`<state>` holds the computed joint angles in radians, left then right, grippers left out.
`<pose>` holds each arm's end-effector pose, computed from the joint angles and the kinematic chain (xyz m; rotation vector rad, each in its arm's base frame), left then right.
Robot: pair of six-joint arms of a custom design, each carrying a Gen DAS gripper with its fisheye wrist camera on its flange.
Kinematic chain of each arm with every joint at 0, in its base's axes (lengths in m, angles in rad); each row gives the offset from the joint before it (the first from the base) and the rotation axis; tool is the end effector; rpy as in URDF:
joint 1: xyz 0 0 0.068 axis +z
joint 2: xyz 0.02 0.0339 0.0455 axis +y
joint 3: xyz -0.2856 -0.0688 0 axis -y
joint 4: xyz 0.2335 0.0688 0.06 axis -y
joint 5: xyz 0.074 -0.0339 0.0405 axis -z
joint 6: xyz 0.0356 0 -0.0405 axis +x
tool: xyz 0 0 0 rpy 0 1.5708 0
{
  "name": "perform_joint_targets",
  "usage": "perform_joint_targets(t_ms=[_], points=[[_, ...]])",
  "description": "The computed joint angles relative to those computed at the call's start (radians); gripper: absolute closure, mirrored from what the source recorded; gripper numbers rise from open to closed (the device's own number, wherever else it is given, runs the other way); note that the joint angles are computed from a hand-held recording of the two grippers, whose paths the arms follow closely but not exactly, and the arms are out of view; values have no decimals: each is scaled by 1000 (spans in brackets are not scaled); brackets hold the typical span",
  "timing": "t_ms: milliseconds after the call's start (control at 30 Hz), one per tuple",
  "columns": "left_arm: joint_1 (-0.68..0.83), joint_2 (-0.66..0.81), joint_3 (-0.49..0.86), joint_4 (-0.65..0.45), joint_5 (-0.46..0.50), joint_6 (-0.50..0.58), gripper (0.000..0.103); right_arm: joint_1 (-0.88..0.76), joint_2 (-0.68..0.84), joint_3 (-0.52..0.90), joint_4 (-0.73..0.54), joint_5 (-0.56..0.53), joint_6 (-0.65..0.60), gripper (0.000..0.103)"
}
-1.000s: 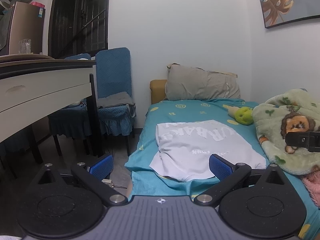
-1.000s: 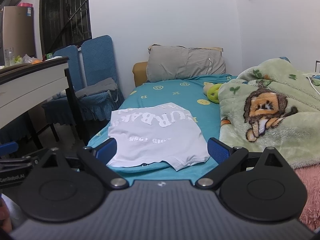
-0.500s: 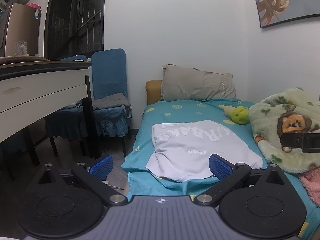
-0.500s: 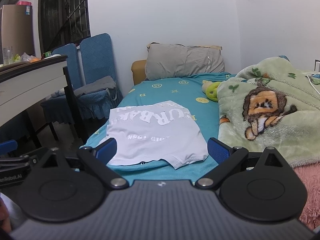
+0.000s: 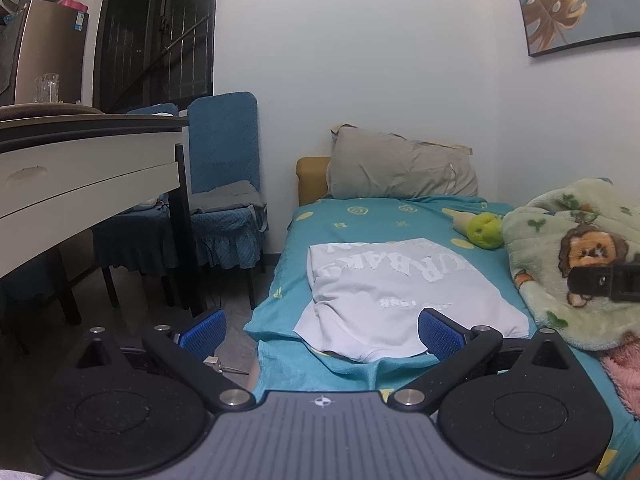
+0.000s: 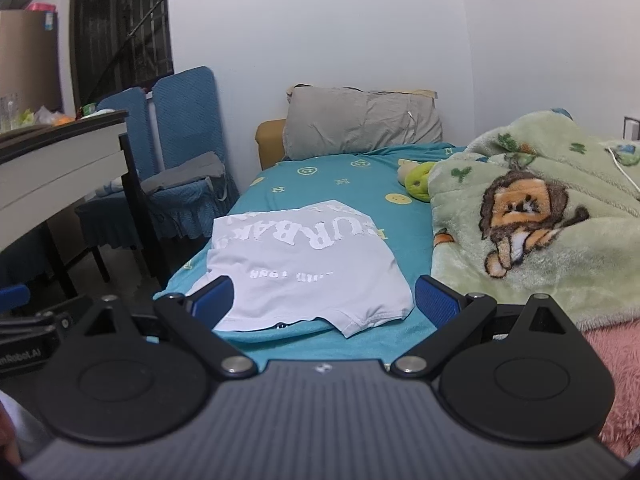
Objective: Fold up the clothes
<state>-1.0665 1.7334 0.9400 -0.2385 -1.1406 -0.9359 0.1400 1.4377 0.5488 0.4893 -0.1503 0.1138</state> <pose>0.1822 -0.2631 0.1947 -0.2133 1.9312 0.2168 0.2730 0.0439 0.2106 -0.1246 1.9750 0.3135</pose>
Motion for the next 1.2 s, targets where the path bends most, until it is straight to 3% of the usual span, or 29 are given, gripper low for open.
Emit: perform_joint_targets(t_ms=[133,300,500,633,733,900,1000,1067,1133,1200], points=[[58,-19,-21,90,106,81,0,-36,-15,58,-53,-54,59,4],[194,31,8,245,257,286,0,-71,11,191,-63,-97,28,4],[379,194,199,243,485,456,3,-114,148,458,-270,-122,75,4],[453,342,327,220,545,576,10,-153,240,479,-263,-188,148,4],[480,418,334,297,609,680,14,-173,286,480,-278,-221,167,4],[463,523,337,371,629,764,28,-188,356,505,-303,-234,170,4],[434,592,395,334,572,861,35,-184,403,539,-312,-216,168,4],[423,622,398,390,526,934,37,-177,435,564,-333,-207,160,4],[425,628,401,398,503,946,46,-173,465,587,-356,-204,151,4],[439,628,413,385,510,914,63,-166,496,613,-382,-195,142,4]])
